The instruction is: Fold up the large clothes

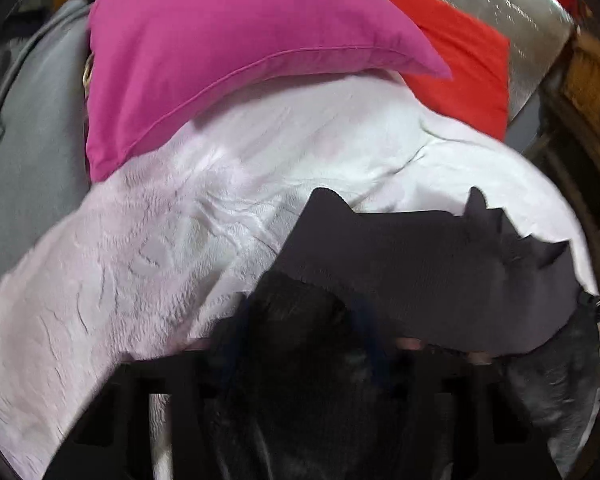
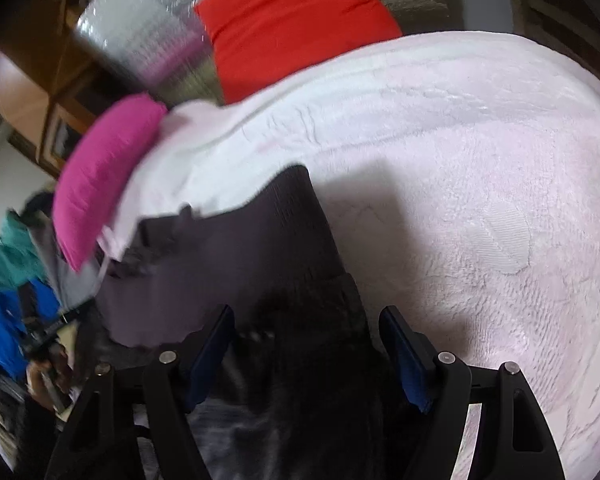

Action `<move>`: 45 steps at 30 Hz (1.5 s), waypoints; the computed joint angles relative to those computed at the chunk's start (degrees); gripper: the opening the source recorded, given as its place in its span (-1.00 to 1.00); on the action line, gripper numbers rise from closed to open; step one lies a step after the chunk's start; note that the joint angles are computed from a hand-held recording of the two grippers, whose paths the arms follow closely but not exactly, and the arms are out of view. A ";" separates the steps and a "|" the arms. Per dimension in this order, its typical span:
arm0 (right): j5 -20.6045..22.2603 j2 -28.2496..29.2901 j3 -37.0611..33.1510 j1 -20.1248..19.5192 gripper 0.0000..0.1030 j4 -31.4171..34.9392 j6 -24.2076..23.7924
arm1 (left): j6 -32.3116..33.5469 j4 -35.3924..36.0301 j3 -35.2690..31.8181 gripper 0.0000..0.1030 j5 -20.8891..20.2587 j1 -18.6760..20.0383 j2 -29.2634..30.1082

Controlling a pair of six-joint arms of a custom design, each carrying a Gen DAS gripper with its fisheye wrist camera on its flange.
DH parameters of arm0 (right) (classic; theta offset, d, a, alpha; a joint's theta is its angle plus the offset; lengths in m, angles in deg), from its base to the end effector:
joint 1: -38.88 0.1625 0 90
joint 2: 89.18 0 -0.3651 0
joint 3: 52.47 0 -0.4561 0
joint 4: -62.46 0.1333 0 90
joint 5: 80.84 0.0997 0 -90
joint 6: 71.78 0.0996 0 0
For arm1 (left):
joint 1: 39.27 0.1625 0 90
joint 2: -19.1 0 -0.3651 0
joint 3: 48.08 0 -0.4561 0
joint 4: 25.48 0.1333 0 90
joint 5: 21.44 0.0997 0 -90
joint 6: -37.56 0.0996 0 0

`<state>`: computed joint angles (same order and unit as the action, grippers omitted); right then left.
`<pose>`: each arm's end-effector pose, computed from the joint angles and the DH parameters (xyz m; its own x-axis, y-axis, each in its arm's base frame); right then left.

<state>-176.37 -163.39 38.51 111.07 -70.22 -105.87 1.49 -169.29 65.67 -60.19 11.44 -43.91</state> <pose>-0.0869 -0.6748 0.3366 -0.9283 -0.1947 0.3167 -0.2961 0.9023 -0.3133 -0.1896 -0.5649 0.0778 -0.7852 -0.1608 -0.5979 0.2103 0.8390 -0.5018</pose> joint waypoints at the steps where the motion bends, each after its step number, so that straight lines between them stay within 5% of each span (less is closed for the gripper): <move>1: -1.06 -0.32 0.53 0.39 -0.28 -0.60 -0.53 | 0.12 0.66 -0.09 -0.49 0.02 0.05 -0.08; 2: -2.35 -1.06 1.76 1.17 -0.57 -2.93 -2.39 | 0.80 0.06 0.27 -0.62 0.88 -0.35 -0.19; 4: -0.89 -3.57 4.30 1.64 -0.72 -7.22 -4.36 | 2.30 -4.87 2.09 -0.67 3.84 -1.62 -0.69; 7: -1.79 -0.86 1.11 -0.19 -0.74 -7.37 2.51 | -1.90 -1.88 0.58 -0.67 2.40 1.16 0.32; 9: -3.69 0.11 1.99 -0.35 -0.74 -9.29 1.46 | -2.15 -0.71 -0.20 -0.65 3.89 1.64 2.02; 12: -0.77 -0.09 1.77 -1.65 -0.71 -8.57 4.39 | -3.11 -0.69 0.08 -0.62 4.34 1.63 1.86; 18: 2.35 -2.10 2.63 -2.35 -0.25 -7.55 4.51 | 1.11 -7.36 2.01 -0.38 3.20 0.65 0.81; 21: 2.13 -2.38 3.24 -1.57 0.41 -9.80 3.74 | 2.88 -10.09 2.68 -0.21 3.85 -0.74 0.49; 24: -0.08 -0.26 1.32 -0.18 0.44 -8.21 3.27 | 5.14 -6.71 0.27 -0.15 5.57 -0.70 3.13; 25: -0.90 0.65 0.51 0.33 0.27 -6.67 2.14 | 3.52 -3.19 -0.69 -0.24 6.10 -0.52 3.75; 26: -3.62 1.70 0.03 1.21 -0.53 -7.06 1.81 | 0.94 0.41 -1.59 -0.53 7.40 -0.49 4.28; 27: -5.97 2.09 0.22 1.82 -0.57 -8.41 1.77 | -0.78 1.67 -1.85 -0.55 7.31 -0.16 4.15; 30: -4.25 -0.04 2.95 2.23 -0.66 -15.84 0.46 | -1.82 0.22 -1.30 -0.59 7.81 0.34 3.35; 34: -9.37 3.91 0.33 1.06 -0.67 -14.36 2.96 | -4.55 3.07 -2.24 -0.57 8.97 1.86 4.83; 37: -7.60 2.78 1.84 0.46 -0.57 -16.23 4.29 | -7.31 9.81 -3.69 -0.51 11.52 0.58 5.42; 39: -6.71 1.53 1.58 0.46 -0.32 -12.81 4.96 | -6.39 8.92 -2.63 -0.38 11.57 -0.49 4.30; 41: -7.43 -1.44 3.96 0.74 0.17 -14.23 2.96 | -5.20 5.89 -0.22 -0.29 10.94 -1.79 1.88; 45: -4.12 -8.93 9.17 -0.77 0.20 -13.80 0.22 | -11.95 9.60 5.13 -0.12 13.60 -6.35 -4.67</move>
<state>-180.50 -172.32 47.68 110.30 -84.02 -105.65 -10.46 -159.69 70.81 -46.59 5.09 -48.58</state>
